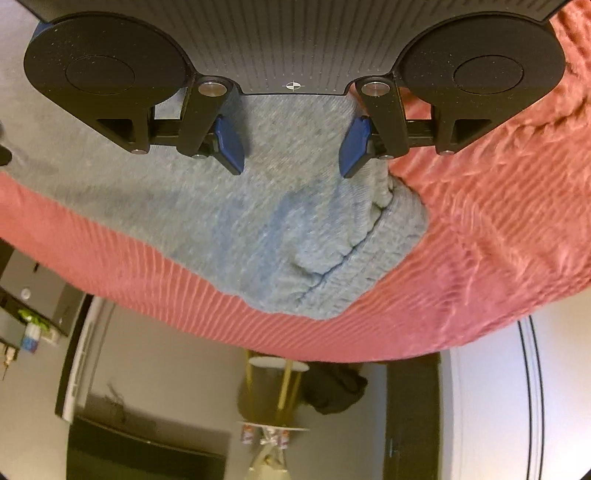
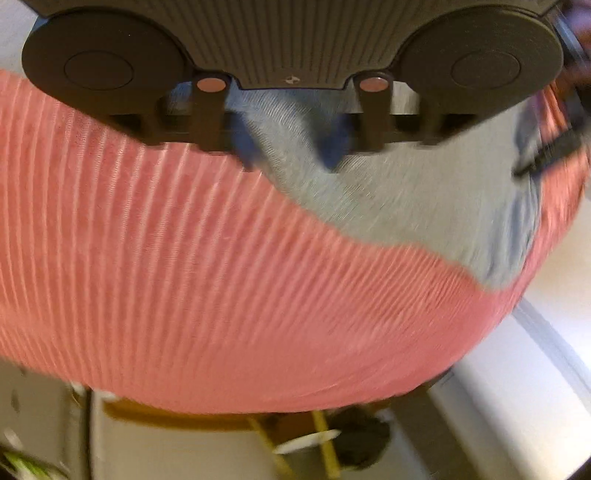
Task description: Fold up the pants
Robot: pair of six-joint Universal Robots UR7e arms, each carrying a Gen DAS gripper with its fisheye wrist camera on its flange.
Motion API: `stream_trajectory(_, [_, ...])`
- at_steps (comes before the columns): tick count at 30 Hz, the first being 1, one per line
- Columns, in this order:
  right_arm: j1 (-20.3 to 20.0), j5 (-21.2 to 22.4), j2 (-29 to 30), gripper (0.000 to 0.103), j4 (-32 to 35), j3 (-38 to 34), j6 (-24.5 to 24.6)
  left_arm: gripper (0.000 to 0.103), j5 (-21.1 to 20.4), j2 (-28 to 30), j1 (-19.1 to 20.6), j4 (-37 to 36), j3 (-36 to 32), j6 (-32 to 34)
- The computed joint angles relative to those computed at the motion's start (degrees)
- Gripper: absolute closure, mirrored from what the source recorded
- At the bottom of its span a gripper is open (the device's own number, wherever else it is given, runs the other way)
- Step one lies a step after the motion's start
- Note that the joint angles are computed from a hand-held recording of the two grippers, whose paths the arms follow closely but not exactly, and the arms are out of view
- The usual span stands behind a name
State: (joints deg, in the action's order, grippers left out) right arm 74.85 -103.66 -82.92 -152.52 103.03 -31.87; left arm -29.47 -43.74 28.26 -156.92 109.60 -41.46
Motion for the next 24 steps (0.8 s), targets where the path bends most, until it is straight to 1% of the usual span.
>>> stream_trajectory(1, [-0.1,-0.1,-0.4,0.087,-2.4,1.2,-2.1,0.04,-0.4,-0.7,-0.3,0.6,0.5,-0.3])
stream_trajectory(2, [0.0,0.3,-1.3,0.091,-4.3,2.7,-3.6,0.04,-0.8,-1.5,-0.6,1.7,0.9,-1.2])
stream_trajectory(3, [0.3,0.6,-2.4,0.093,-7.5,5.0,-5.2,0.04,-1.3,-2.5,-0.9,3.4,1.4,-2.9])
stream_trajectory(4, [0.5,1.1,-3.1,0.097,-11.1,7.2,-7.2,0.04,-1.9,-3.5,-1.2,5.0,2.0,-5.0])
stream_trajectory(5, [0.7,1.6,-4.7,0.098,-15.3,10.2,-10.5,0.039,-3.0,-4.4,-1.3,6.2,2.5,-7.3])
stream_trajectory(6, [0.7,2.6,-6.0,0.098,-17.8,12.8,-13.8,0.039,-4.7,-5.5,-1.4,8.2,2.8,-10.6])
stream_trajectory(7, [0.4,3.2,-7.1,0.098,-18.0,14.3,-15.0,0.039,-6.8,-6.4,-1.3,8.9,3.1,-13.9])
stream_trajectory(8, [0.3,2.5,-7.6,0.098,-16.6,15.3,-15.6,0.039,-8.6,-6.9,-1.2,8.2,3.7,-16.3])
stream_trajectory(9, [0.2,1.3,-7.4,0.098,-17.6,16.5,-16.9,0.038,-9.8,-7.2,-1.4,7.3,4.2,-17.7])
stream_trajectory(10, [0.0,0.2,-6.7,0.098,-18.5,17.2,-18.0,0.038,-10.2,-7.1,-1.8,7.5,4.2,-18.4])
stream_trajectory(12, [-0.5,0.6,-5.5,0.098,-21.4,18.1,-18.6,0.035,-8.4,-6.2,-3.0,9.6,3.5,-17.8])
stream_trajectory(14, [-0.2,0.4,-5.1,0.098,-20.2,16.7,-16.4,0.032,-7.1,-5.4,-3.7,10.7,2.8,-17.5])
stream_trajectory(15, [0.1,0.1,-4.7,0.098,-18.8,15.5,-14.6,0.031,-7.1,-5.1,-3.7,10.8,2.6,-17.4])
stream_trajectory(18, [0.3,1.0,-4.7,0.095,-13.9,12.4,-10.1,0.031,-8.7,-4.7,-3.2,11.4,1.9,-17.9])
stream_trajectory(19, [-0.1,3.5,-4.7,0.087,-11.9,11.1,-7.4,0.032,-9.3,-4.6,-2.9,11.4,1.8,-18.0])
stream_trajectory(20, [-1.1,6.7,-4.3,0.073,-10.1,9.9,-4.8,0.032,-9.7,-4.6,-2.5,11.1,1.7,-17.9])
stream_trajectory(21, [-1.9,10.1,-4.1,0.066,-7.2,8.3,-1.6,0.032,-10.2,-4.6,-2.3,10.5,1.8,-17.8])
stream_trajectory(22, [-2.8,13.4,-3.6,0.055,-3.5,6.3,0.8,0.032,-10.8,-4.6,-2.0,10.5,1.8,-18.1])
stream_trajectory(23, [-3.3,15.3,-2.5,0.052,1.3,3.5,3.6,0.032,-11.1,-4.5,-1.8,10.7,1.7,-18.3])
stream_trajectory(24, [-3.6,16.7,-1.3,0.052,5.3,0.9,6.6,0.032,-11.5,-4.4,-1.6,10.5,1.7,-18.1])
